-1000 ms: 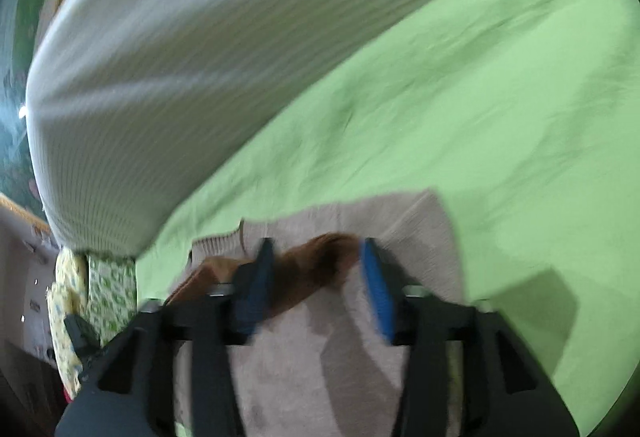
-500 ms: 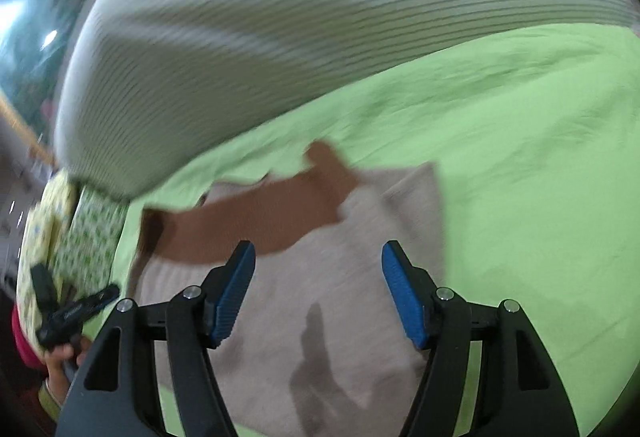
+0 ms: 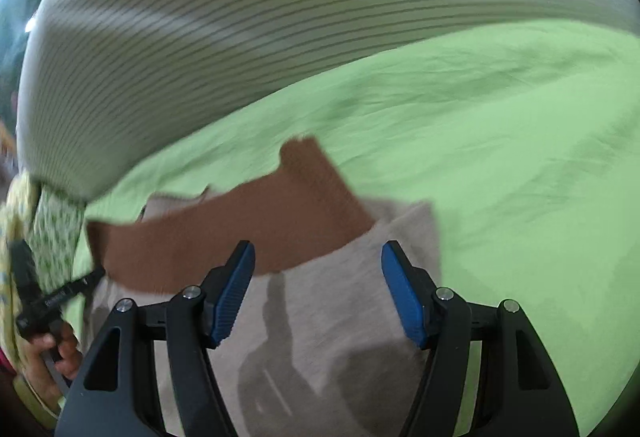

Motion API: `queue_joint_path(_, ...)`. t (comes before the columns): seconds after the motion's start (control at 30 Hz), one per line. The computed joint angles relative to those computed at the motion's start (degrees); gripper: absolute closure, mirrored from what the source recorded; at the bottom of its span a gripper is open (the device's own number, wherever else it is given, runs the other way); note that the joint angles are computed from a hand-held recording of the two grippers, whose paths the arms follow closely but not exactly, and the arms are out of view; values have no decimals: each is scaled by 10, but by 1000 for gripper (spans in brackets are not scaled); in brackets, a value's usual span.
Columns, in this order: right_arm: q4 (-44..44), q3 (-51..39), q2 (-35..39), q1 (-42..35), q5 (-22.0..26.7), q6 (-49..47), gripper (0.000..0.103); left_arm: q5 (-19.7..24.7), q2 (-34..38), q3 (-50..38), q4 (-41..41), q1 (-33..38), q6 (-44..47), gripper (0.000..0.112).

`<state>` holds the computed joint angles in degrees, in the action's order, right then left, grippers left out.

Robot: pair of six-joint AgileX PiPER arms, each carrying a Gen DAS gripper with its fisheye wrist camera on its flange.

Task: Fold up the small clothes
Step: 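Release the brown hem with both grippers and lift them off the sweater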

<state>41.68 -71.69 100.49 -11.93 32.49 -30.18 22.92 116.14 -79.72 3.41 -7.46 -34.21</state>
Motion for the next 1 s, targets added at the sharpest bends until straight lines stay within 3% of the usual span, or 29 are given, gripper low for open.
queue_joint_path(0.1, -85, -4, 6, -4, -33, 86, 36, -7, 6, -3, -3, 7, -2, 64)
queue_joint_path(0.17, -47, -3, 6, -26, -13, 76, 36, 5, -1, -5, 13, 0, -17, 64)
queue_joint_path(0.27, 11, 39, -42, -38, -21, 17, 36, 12, -38, 21, 55, -18, -67, 55)
queue_joint_path(0.4, 81, 93, -119, -39, 6, -59, 36, -7, -110, 102, 117, -47, -157, 49)
queue_joint_path(0.6, 103, 144, -169, 42, 47, -98, 36, -26, -220, 243, 142, -92, -248, 47)
queue_joint_path(0.73, 90, 119, -125, 133, 45, -118, 36, -23, -258, 300, 144, -133, -285, 46)
queue_joint_path(0.87, 103, 77, -63, 184, 75, -147, 36, -15, -279, 345, 240, -185, -432, 46)
queue_joint_path(1.0, 82, 58, -36, 216, 90, -145, 36, -23, -294, 375, 293, -206, -490, 46)
